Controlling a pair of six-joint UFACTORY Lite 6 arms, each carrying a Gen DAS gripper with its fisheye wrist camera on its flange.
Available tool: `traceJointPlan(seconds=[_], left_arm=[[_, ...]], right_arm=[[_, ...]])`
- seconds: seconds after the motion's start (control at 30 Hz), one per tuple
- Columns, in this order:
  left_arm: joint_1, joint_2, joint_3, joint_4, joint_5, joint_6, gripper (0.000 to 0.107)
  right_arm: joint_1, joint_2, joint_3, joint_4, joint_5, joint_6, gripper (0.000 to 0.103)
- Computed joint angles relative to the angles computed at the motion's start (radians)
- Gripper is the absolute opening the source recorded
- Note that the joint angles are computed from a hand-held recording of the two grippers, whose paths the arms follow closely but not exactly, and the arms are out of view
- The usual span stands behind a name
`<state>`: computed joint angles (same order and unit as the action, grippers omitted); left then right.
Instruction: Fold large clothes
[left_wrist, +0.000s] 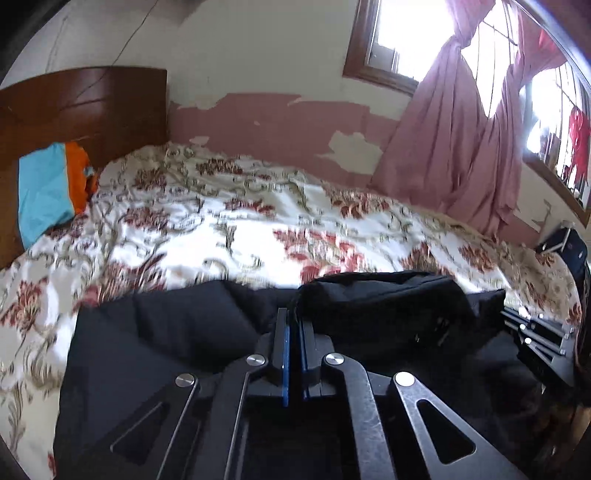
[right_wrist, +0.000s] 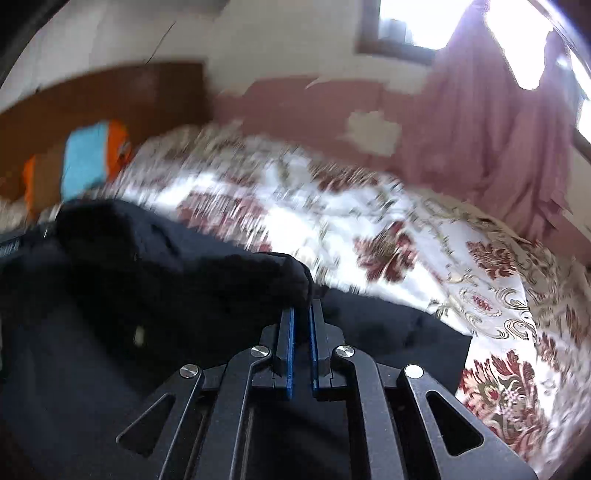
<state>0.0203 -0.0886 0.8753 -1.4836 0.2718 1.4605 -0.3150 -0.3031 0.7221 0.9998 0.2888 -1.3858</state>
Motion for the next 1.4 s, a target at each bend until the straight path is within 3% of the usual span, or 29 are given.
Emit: traceJointPlan(seconds=[0.1,0.17,0.23,0.33,0.4,0.47,0.6,0.77,0.9,1.03,1.1,1.23,1.4], left_arm=[[0.009,-0.044,-0.089,-0.050,-0.004,0.087,0.005],[0.031,-0.035,-0.114,-0.087,0.011,0.127,0.005],[0.052,-0.033,-0.134,-0.144,0.028,0.177,0.005],[0.039,-0.057,-0.169,-0.249,0.008,0.288,0.005],[0.009,-0.064,-0.178,-0.323,-0.027,0.371,0.005],[0.002,-0.077,-0.193,-0.369,-0.030,0.428,0.005],[0.030,-0.104,-0.217,-0.339,0.034,0.412,0.005],[0.067,-0.148,-0.227,-0.226,0.124,0.320,0.008],[0.042,-0.271,-0.258,-0.156,0.118,0.245,0.008],[0.014,-0.356,-0.261,-0.199,0.147,0.220,0.009],[-0.040,-0.342,-0.225,-0.209,0.113,0.207,0.014],[-0.213,-0.094,-0.004,0.131,-0.050,-0.174,0.015],[-0.264,0.133,0.173,0.542,0.033,-0.666,0.015]], right_arm=[[-0.168,-0.059,0.004,0.079,0.243,-0.145,0.006],[-0.280,-0.105,0.006,0.180,0.347,-0.206,0.006],[-0.407,-0.122,-0.002,0.356,0.525,-0.326,0.007],[-0.445,-0.063,-0.047,0.626,0.661,-0.467,0.007],[-0.393,0.017,-0.030,0.682,0.646,-0.496,0.007],[-0.325,0.071,-0.003,0.654,0.566,-0.508,0.007],[-0.202,0.181,0.084,0.416,0.421,-0.355,0.007],[-0.128,0.262,0.124,0.216,0.346,-0.263,0.007],[-0.108,0.252,0.117,0.170,0.333,-0.251,0.007],[-0.123,0.270,0.131,0.163,0.364,-0.242,0.007],[-0.115,0.270,0.128,0.159,0.356,-0.238,0.007],[-0.102,0.290,0.131,0.155,0.359,-0.243,0.007],[-0.097,0.337,0.147,0.137,0.372,-0.238,0.007]])
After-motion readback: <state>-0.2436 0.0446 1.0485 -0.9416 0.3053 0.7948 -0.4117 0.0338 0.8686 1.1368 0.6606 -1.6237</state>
